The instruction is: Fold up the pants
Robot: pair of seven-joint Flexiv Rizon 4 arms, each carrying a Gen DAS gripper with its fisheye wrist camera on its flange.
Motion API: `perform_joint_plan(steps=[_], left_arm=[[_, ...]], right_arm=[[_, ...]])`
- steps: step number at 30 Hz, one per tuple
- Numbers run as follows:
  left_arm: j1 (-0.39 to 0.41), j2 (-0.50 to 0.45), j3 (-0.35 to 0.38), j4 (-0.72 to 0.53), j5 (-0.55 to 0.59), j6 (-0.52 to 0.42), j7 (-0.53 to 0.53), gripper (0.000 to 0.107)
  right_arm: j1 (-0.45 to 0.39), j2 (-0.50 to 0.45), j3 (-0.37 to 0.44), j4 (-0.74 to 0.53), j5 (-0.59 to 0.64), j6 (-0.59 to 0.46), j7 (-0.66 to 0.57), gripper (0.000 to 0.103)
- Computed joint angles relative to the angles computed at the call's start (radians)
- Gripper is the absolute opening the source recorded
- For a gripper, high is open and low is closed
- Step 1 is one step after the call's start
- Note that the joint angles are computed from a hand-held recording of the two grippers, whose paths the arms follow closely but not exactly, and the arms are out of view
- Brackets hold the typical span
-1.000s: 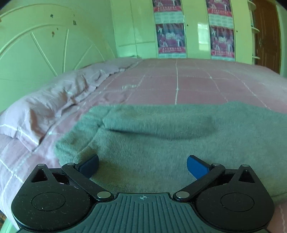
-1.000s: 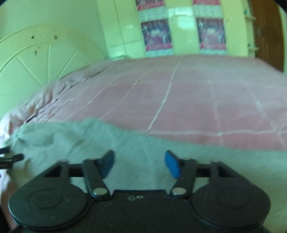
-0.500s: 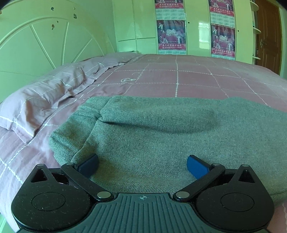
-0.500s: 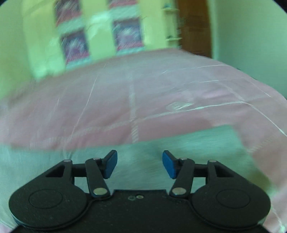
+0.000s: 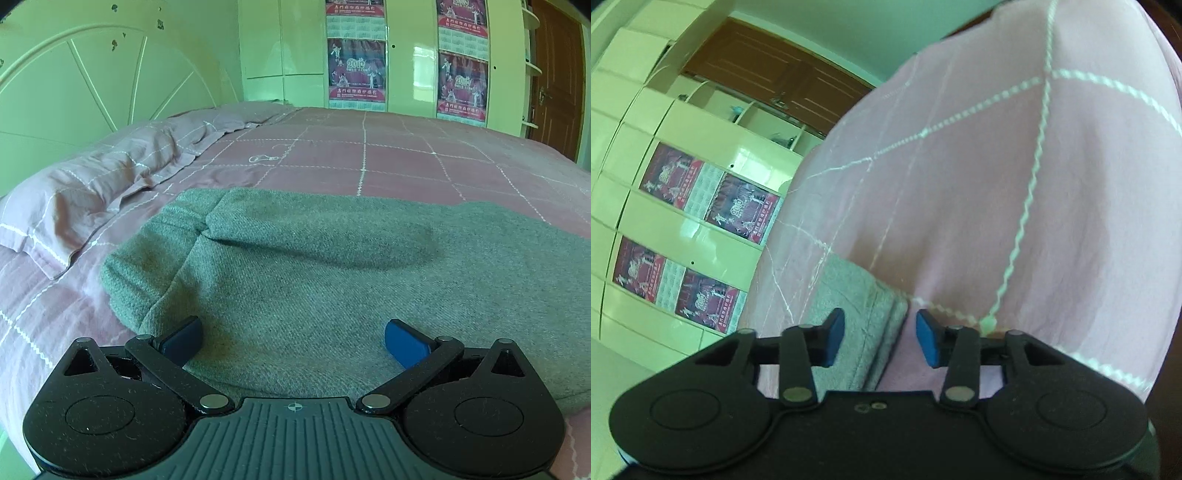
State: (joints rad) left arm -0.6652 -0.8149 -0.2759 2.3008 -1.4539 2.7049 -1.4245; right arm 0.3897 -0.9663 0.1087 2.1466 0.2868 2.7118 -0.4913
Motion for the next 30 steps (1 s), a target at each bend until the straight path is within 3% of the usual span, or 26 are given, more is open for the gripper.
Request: perform_joint_plan(steps=[4,9,11,12,16,20,22,26,27,28,30], left_arm=[[-0.002,0.008,0.003,0.025,0.025,-0.009,-0.051,0.103],[-0.004,0.003,0.008,0.021,0.026,-0.012,-0.053,0.103],[-0.004,0.003,0.009,0.02,0.026,-0.014,-0.046,0.103],[-0.003,0.004,0.01,0.024,0.033,-0.015,-0.052,0.103],[-0.004,0.007,0.016,0.034,0.046,-0.017,-0.072,0.103],[-0.005,0.002,0.015,0.024,0.035,-0.015,-0.057,0.103],[-0.005,0.003,0.015,0.027,0.04,-0.015,-0.061,0.103],[-0.01,0.02,-0.022,-0.006,-0.038,-0.008,-0.014,0.103],[-0.024,0.027,-0.011,-0.004,-0.003,-0.007,-0.047,0.103],[-0.032,0.024,-0.001,-0.006,0.053,0.002,-0.078,0.103],[-0.044,-0.001,0.003,-0.059,0.108,0.007,-0.035,0.103]], right_arm=[[0.043,0.041,-0.017,0.021,0.063,-0.058,-0.031,0.015],[0.03,0.039,-0.027,0.019,0.004,-0.057,-0.075,0.014],[0.037,0.034,-0.044,0.007,-0.002,-0.055,-0.116,0.0],[0.041,0.043,-0.048,0.009,0.002,-0.06,-0.133,0.0],[0.049,0.037,-0.036,0.006,0.014,0.096,-0.19,0.0],[0.027,0.065,-0.032,0.016,0.03,-0.12,-0.166,0.0],[-0.035,0.033,0.017,0.024,-0.022,-0.061,-0.117,0.0],[-0.015,0.029,0.013,0.061,-0.01,0.021,-0.108,0.034],[-0.028,0.029,0.016,0.068,-0.045,0.019,-0.098,0.039],[-0.039,0.027,0.019,0.071,-0.076,0.018,-0.09,0.04],[-0.045,0.021,0.018,0.064,-0.118,0.016,-0.085,0.041]])
